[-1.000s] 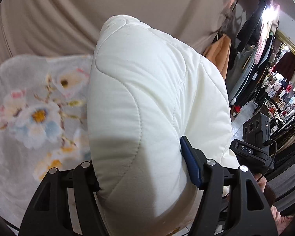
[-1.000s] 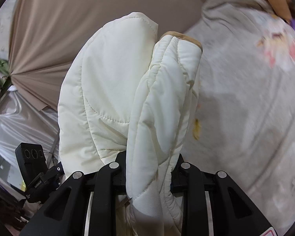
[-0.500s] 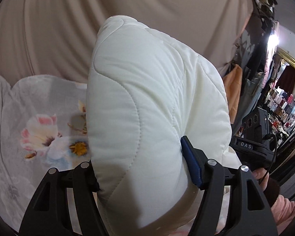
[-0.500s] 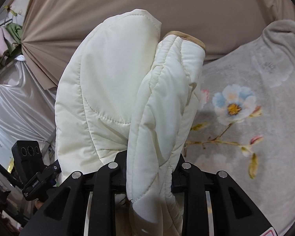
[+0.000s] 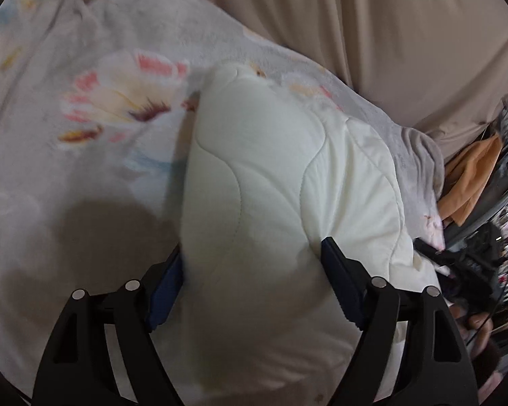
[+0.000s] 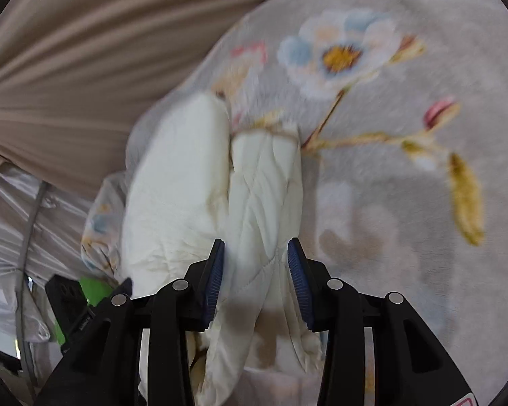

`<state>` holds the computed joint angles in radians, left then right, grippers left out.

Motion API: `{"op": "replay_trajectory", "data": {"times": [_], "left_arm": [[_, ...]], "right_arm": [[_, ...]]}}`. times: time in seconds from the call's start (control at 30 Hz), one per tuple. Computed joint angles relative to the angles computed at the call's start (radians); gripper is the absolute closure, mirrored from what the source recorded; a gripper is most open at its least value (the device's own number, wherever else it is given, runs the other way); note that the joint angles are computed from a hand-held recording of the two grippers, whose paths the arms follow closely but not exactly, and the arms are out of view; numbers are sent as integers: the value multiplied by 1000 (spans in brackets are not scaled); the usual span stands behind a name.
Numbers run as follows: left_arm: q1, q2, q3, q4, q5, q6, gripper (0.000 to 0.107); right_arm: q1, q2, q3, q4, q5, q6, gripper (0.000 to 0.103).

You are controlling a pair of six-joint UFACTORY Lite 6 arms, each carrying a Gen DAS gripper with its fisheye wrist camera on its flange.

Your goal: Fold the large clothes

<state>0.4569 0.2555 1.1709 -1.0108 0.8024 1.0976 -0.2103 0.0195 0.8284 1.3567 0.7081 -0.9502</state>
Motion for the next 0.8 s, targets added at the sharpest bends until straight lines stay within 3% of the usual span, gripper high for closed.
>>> {"op": "replay_trajectory", "data": {"times": [0.1, 0.17, 0.27, 0.33, 0.4, 0.5, 0.6, 0.7, 0.8], "left_arm": [[-1, -178, -82, 56, -42, 12, 32], [-32, -288, -125, 111, -48, -16, 32], [-124, -302, -138, 205, -94, -120, 32], [-219, -286, -176, 339, -189, -263, 32], [-263, -254, -204, 390, -263, -320, 31], [-354, -285, -304, 540, -412, -421, 29], [-415, -321, -374, 752, -514, -636, 29], [-412, -333, -341, 827, -454, -754, 29], [-390, -401, -320, 815, -362, -774, 31]], "right_arm": [[46, -160, -11, -165, -25, 147, 72], [161, -221, 1, -277, -69, 244, 92], [377, -218, 44, -535, -171, 463, 101], [496, -154, 34, -744, -299, 602, 103], [527, -89, 5, -891, -348, 711, 103], [519, -6, -42, -878, -441, 660, 103], [556, 14, -39, -1030, -472, 828, 103], [596, -45, -23, -1275, -422, 1111, 103], [673, -269, -90, -1538, -343, 1419, 103]]}}
